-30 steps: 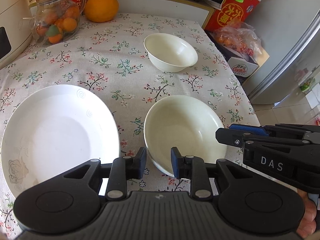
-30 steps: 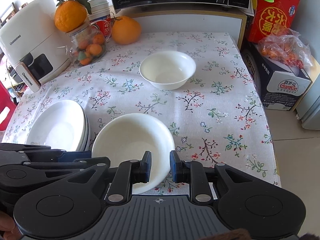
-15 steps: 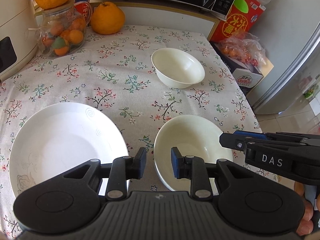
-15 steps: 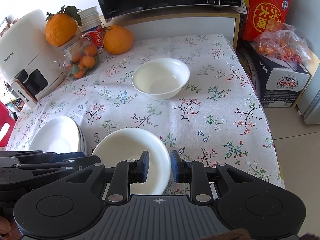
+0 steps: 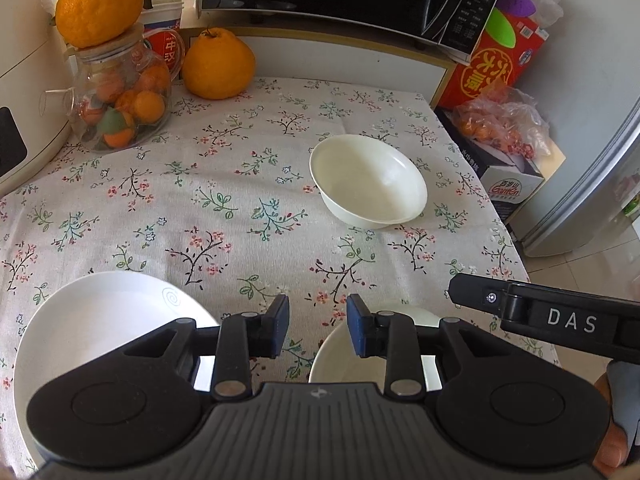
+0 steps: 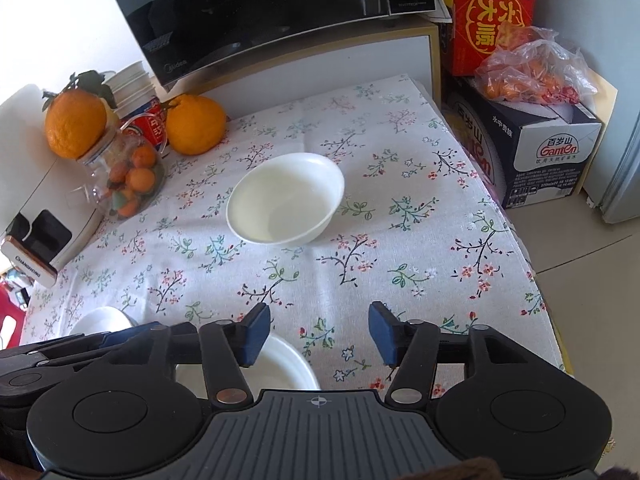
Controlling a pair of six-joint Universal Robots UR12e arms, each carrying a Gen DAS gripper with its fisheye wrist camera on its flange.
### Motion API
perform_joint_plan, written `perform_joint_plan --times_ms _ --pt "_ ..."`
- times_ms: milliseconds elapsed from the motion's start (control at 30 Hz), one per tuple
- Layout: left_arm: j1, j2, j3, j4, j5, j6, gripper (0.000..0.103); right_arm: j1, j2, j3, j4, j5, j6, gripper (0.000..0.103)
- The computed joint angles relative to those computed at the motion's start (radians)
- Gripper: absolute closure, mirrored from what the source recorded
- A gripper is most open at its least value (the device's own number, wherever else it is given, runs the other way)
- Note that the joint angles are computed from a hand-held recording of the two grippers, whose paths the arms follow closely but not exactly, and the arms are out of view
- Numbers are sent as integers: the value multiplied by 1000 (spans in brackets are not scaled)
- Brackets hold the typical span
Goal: Organize plates and bowls
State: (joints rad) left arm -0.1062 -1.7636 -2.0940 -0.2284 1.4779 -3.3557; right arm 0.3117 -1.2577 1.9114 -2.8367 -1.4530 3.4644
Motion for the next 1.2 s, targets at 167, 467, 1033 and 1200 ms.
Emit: perform_joint_plan --times_ms 167,467,1033,1200 --pt "15 -26 35 -8 6 -55 56 -4 20 -29 15 -28 77 23" --pt "15 -67 74 39 56 -35 25 -8 57 -81 59 -71 112 9" --pt "56 -142 140 25 -27 -200 15 -56 134 -155 106 73 241 8" --pt "47 -159 153 35 -37 -176 23 -52 156 -174 99 82 275 16"
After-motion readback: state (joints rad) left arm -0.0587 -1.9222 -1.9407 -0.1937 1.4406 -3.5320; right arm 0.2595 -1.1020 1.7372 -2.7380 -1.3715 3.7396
